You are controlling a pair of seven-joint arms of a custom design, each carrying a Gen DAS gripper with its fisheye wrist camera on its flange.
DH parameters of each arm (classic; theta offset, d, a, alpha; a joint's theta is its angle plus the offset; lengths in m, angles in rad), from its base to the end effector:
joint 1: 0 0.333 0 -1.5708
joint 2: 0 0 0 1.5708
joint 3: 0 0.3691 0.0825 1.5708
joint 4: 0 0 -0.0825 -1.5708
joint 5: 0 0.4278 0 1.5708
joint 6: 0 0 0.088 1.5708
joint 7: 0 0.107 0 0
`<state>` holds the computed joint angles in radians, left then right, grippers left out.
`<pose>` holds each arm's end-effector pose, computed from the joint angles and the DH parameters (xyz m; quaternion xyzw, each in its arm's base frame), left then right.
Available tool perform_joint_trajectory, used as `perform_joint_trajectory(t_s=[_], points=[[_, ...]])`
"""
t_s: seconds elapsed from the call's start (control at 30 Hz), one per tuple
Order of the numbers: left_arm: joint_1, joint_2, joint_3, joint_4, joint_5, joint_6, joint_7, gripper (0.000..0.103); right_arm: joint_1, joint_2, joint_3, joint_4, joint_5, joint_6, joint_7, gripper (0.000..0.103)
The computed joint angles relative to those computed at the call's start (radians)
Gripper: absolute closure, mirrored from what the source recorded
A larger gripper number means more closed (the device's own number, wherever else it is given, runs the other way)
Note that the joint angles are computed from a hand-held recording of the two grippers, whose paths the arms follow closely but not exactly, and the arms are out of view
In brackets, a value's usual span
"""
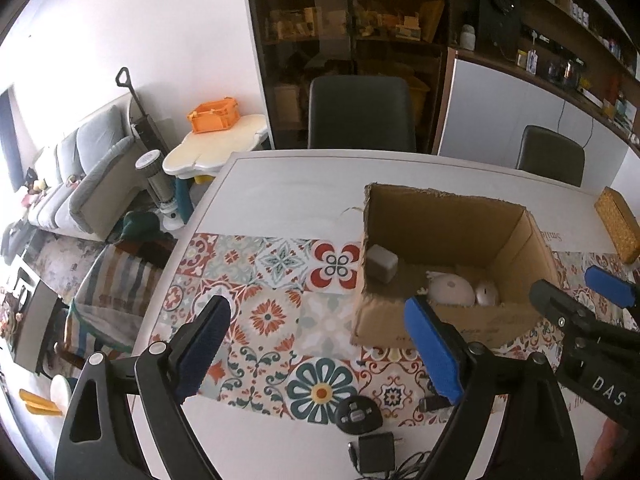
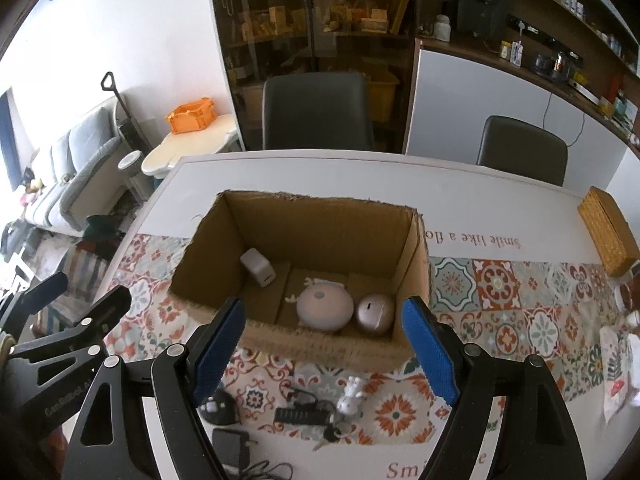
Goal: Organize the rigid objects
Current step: 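Move both grippers back toward the remaining black items on the table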
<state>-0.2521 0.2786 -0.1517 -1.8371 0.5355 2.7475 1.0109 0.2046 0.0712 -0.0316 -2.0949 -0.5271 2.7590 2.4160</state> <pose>0.6584 -0.2926 0.4777 -0.5750 0.7434 -0.2445 0.2386 0.6254 0.1310 0.4794 -0.5839 0.7433 -0.2353 0.2262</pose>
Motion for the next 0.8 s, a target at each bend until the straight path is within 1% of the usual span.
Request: perform_joint_trajectory(t_s=[0.17,0.4,0.6,0.8], points=[[0.017,-0.042,-0.007,-0.061,-0.027,0.018,0.002,0.013,0.005,-0.036,0.017,-0.048,-0.005,0.013,0.014,0.023],[0.031,-0.100,-0.002,-0.153,-0.013,0.031,-0.024,0.013,0.000,-0.073,0.051,-0.103,-0.006,0.022,0.038,0.023],[0.046,-0.140,0.005,-0.218,0.040,0.022,-0.068,0.013,0.012,-0.066,0.074,-0.123,0.073,0.022,-0.011,0.023],[0.076,-0.166,-0.001,-0.277,0.022,0.019,-0.055,0.013,0.041,-0.047,0.082,-0.132,0.143,0.017,-0.059,0.023]])
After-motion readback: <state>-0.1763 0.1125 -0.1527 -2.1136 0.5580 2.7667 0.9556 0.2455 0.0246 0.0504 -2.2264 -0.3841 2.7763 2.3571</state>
